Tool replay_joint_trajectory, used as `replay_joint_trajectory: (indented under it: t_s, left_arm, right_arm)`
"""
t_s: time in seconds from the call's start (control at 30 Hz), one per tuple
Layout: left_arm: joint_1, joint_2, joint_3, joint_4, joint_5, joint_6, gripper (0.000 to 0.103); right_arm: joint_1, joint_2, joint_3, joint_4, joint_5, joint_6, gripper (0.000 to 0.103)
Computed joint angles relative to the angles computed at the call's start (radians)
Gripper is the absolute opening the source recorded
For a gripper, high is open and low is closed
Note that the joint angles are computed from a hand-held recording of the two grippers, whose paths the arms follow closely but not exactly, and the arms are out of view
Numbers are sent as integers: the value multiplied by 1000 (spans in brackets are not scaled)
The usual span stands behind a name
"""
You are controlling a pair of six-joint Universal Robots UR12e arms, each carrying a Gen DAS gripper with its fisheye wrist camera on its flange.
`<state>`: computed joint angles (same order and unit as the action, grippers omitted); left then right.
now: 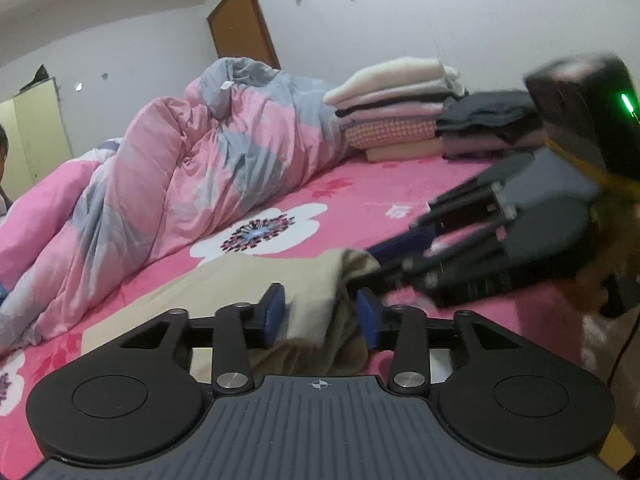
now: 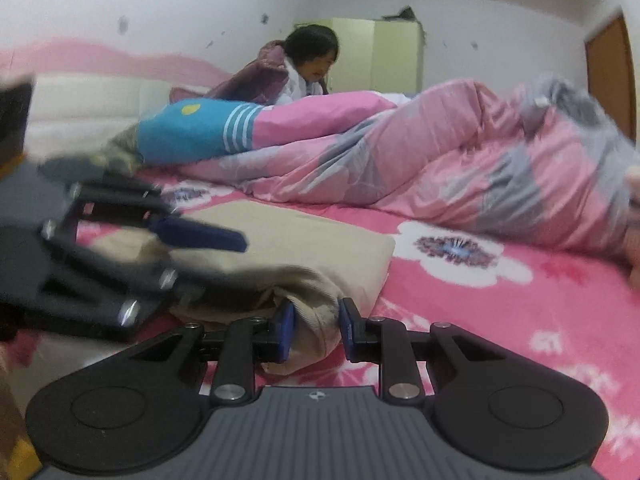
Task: Fold clothes
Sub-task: 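Pinch the beige trousers' edge with the left gripper beside the right gripper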
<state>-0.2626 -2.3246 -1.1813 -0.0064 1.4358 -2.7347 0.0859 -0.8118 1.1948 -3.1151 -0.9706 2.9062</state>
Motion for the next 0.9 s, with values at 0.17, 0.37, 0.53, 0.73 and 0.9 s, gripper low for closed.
replay_joint_trajectory:
  t_s: [0.17, 0.37, 0.53, 0.73, 0.9]
  left_arm:
    - [-13, -13, 17, -12, 68, 54, 43]
    - [0, -5, 18, -23, 41, -19, 44]
    - [2, -2, 14, -31, 55, -37, 44]
    - [-7, -6, 13, -25, 84, -10, 44]
    - [-15, -12, 11, -13, 111, 26, 48]
  right_arm:
    - [-15, 8, -21, 39, 61, 95, 26]
    - [-16, -27, 34, 27, 27, 47, 28]
    - [-3, -60, 89, 13, 4, -63, 28]
    - [44, -56, 97, -23, -153, -179, 16]
    - [49, -52, 94, -41, -200, -120, 3]
